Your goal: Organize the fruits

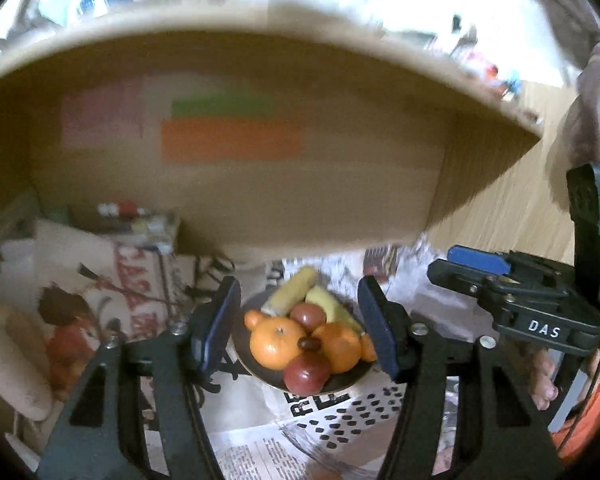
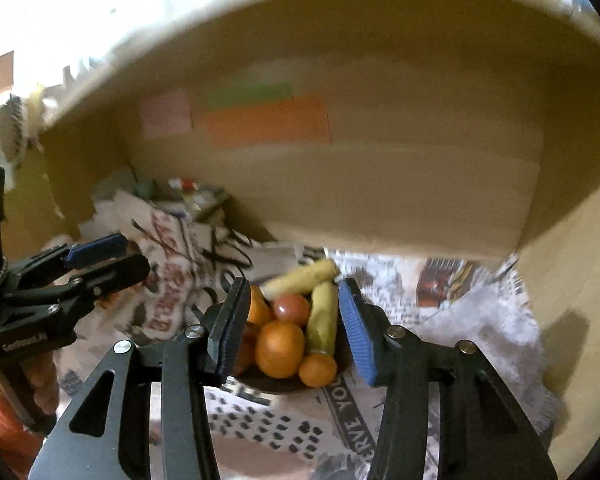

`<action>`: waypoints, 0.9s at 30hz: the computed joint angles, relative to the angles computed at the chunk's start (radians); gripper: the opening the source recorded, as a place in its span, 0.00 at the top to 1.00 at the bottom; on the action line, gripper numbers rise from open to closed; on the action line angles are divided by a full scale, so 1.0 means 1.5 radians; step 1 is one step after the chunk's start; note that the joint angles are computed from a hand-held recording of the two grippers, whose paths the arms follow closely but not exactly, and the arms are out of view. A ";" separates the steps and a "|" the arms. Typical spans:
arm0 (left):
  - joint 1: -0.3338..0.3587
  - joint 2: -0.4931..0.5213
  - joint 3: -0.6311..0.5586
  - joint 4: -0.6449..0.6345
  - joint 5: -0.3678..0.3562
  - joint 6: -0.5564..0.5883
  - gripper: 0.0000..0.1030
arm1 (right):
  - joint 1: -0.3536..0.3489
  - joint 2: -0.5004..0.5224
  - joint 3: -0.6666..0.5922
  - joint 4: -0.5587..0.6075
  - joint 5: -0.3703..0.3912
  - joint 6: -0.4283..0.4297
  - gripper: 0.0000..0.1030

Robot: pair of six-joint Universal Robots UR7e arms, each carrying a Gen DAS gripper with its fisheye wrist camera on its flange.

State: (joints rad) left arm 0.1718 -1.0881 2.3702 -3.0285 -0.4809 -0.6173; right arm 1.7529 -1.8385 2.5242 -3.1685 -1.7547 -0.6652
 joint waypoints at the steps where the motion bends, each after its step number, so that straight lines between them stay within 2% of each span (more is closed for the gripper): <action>1: -0.018 -0.009 0.004 0.017 0.016 -0.017 0.41 | 0.007 -0.013 0.006 -0.003 0.001 0.002 0.58; 5: -0.083 -0.050 0.020 0.112 0.063 -0.099 0.41 | 0.049 -0.076 0.034 -0.013 0.005 0.015 0.58; 10: -0.158 -0.106 0.029 0.291 0.103 -0.242 0.38 | 0.104 -0.131 0.063 -0.040 -0.014 0.034 0.54; 14: -0.204 -0.141 0.022 0.463 0.118 -0.369 0.33 | 0.134 -0.151 0.082 -0.062 -0.035 0.039 0.43; 18: -0.236 -0.163 0.009 0.619 0.124 -0.492 0.18 | 0.169 -0.154 0.103 -0.111 -0.078 0.042 0.20; 22: -0.261 -0.168 -0.013 0.778 0.129 -0.618 0.08 | 0.203 -0.143 0.112 -0.150 -0.119 0.035 0.14; 27: -0.279 -0.166 -0.031 0.893 0.126 -0.718 0.02 | 0.230 -0.143 0.124 -0.194 -0.150 0.022 0.00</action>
